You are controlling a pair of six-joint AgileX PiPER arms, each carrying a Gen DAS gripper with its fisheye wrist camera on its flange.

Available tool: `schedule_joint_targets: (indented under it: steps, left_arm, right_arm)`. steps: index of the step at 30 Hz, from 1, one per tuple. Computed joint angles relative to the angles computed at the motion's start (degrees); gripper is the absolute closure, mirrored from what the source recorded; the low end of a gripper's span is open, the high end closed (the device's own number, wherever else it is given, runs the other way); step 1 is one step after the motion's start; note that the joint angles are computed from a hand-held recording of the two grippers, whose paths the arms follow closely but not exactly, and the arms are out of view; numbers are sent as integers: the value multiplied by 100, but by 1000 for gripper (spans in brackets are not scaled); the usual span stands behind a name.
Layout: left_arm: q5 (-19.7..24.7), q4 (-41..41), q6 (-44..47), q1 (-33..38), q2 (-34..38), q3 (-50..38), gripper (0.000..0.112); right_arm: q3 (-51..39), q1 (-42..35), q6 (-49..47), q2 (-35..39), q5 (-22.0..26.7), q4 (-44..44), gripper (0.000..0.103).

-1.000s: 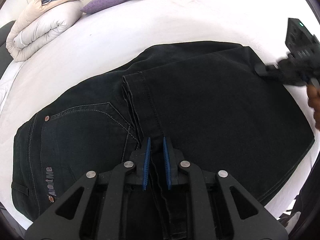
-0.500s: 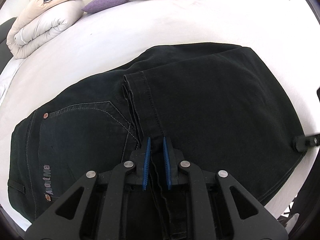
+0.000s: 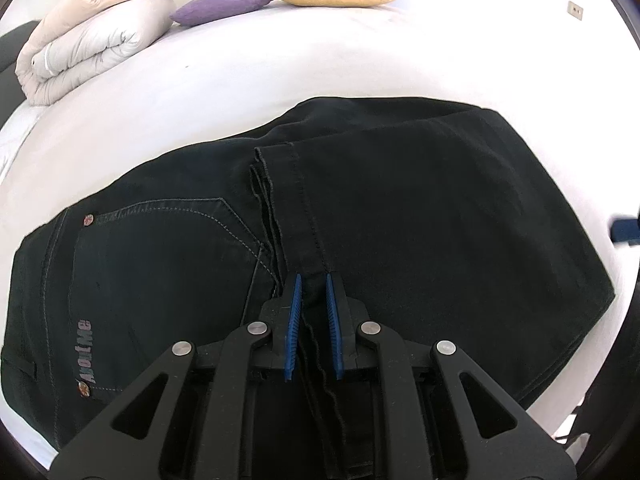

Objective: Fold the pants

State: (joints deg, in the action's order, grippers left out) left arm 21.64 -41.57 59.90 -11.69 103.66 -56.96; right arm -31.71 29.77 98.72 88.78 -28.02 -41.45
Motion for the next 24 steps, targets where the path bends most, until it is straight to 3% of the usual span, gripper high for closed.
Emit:
schedule_joint_targets:
  steps: [4,6,7,10,13,17,18,19,21,24]
  left_arm:
    - [301,-574,448,265,5,-7,100]
    - [549,-1089,840,501,-32,42,99]
    - [751,-1306,972,654,-47,53,99]
    - [2049,-2245,1593,1569,-45,138,99]
    - [2923,-2515,1783,2405,-97,268,99]
    - [3800,-2663,1764,3648,-146,326,95]
    - [3975,-2680,1684,3945,-119,284,81]
    - [4099,-2740,1650,4231,-118,287,46]
    - [4192,-3105,1723,4926,-263,508,14]
    - [4616,-3171,1589,5575,-109,361,14]
  right_arm:
    - [-799,-28,639,420,24,-788,69]
    - [-1167,61,900,709,192,-1055,59]
    - [-1246,23,783,935,52,-893,55]
    - [-1328,-128,959,1519,-219,-608,54]
    - [-1459,-142,844,1999,-395,-400,58]
    - [-1392,-78,356,2062,-491,155,60]
    - [-1414,-47,326,2052,-419,176,60]
    - [-1445,-2,291,2030,-310,200,60]
    - [-1513,110,157,1983,-85,338,57]
    - [-1649,298,-86,1919,212,659,47]
